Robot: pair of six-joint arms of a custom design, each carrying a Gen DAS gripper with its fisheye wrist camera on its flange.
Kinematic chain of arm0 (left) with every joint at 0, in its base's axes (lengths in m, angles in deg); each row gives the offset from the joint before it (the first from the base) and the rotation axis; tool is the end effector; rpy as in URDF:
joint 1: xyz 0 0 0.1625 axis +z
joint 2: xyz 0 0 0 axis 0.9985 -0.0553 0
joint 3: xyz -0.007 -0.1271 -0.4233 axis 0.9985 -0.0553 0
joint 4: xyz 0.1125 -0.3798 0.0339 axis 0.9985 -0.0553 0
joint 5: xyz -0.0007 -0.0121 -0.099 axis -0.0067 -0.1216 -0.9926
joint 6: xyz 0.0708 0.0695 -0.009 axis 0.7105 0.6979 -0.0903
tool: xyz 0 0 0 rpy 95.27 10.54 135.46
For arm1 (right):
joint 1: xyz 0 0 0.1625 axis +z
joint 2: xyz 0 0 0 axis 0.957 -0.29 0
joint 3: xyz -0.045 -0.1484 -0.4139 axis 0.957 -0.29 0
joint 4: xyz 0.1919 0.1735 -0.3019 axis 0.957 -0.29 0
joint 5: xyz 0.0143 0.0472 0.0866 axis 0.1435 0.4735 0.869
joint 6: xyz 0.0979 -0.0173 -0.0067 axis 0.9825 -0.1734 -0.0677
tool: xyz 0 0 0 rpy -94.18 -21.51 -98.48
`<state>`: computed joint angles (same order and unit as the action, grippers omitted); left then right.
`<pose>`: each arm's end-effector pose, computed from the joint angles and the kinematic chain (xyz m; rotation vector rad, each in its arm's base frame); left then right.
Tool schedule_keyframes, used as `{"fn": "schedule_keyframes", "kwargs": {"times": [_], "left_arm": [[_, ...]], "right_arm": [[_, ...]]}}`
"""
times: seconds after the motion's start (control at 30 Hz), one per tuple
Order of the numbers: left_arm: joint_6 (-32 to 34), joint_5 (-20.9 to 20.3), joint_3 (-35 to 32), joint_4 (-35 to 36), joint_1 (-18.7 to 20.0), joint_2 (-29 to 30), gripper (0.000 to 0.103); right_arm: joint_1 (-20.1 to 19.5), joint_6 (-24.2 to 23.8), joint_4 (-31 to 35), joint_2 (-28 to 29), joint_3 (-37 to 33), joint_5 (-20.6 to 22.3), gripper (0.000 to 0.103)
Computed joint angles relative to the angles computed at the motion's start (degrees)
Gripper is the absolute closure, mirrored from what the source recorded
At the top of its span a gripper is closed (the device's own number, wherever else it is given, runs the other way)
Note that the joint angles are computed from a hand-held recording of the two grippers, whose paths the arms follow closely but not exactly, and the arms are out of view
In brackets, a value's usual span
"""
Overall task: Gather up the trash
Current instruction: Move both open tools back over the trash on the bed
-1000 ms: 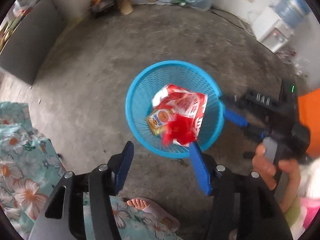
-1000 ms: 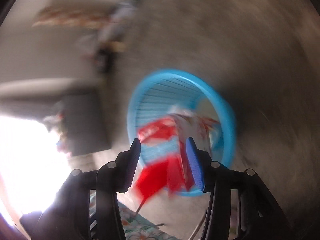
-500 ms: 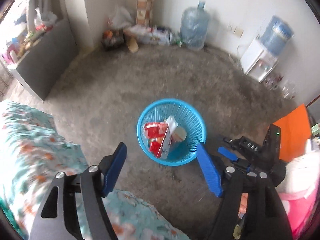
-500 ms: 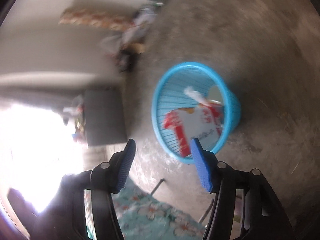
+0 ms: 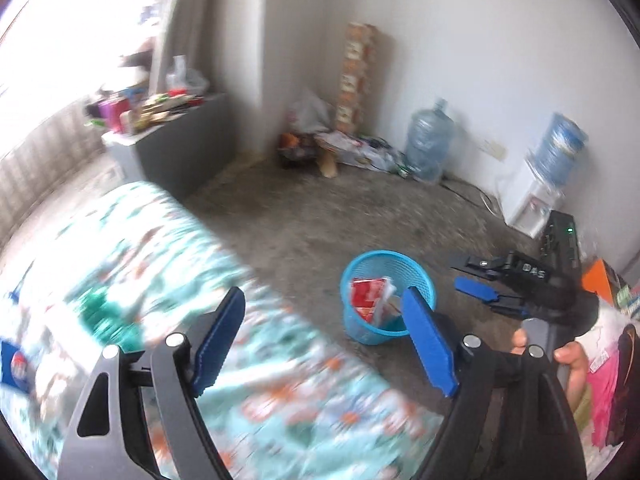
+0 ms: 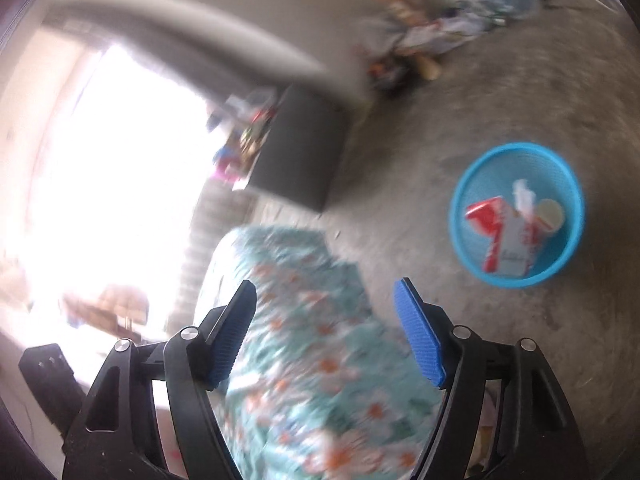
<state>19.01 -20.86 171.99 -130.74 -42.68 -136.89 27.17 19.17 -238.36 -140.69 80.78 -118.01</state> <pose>-0.3402 -0.5665 0.3030 1.3341 2.4778 -0.4476 0.1733 -0.3999 0.2726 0.6535 2.6262 -1.5651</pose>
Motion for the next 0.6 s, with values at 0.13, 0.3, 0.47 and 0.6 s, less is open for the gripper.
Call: {"fn": "schedule_keyframes", "kwargs": {"times": [0.13, 0.3, 0.47, 0.6], "left_arm": [[-1.3, 3.6, 2.1, -1.2, 1.7, -4.4, 0.023], [-4.4, 7.0, 2.5, -1.6, 4.3, -8.0, 0.023], [-6.5, 9.7, 3.6, -2.2, 6.4, -11.6, 0.023], [-7.3, 11.2, 5.0, -2.8, 8.2, -14.4, 0.023]], "right_arm": [[3.5, -2.3, 4.7, 2.1, -3.5, 1.1, 0.028], [6.5, -2.3, 12.2, 5.3, -7.8, 3.7, 0.026], [9.1, -3.9, 16.6, 8.3, -10.7, 5.2, 0.026], [9.7, -3.7, 20.3, 9.7, -12.7, 6.8, 0.026]]}}
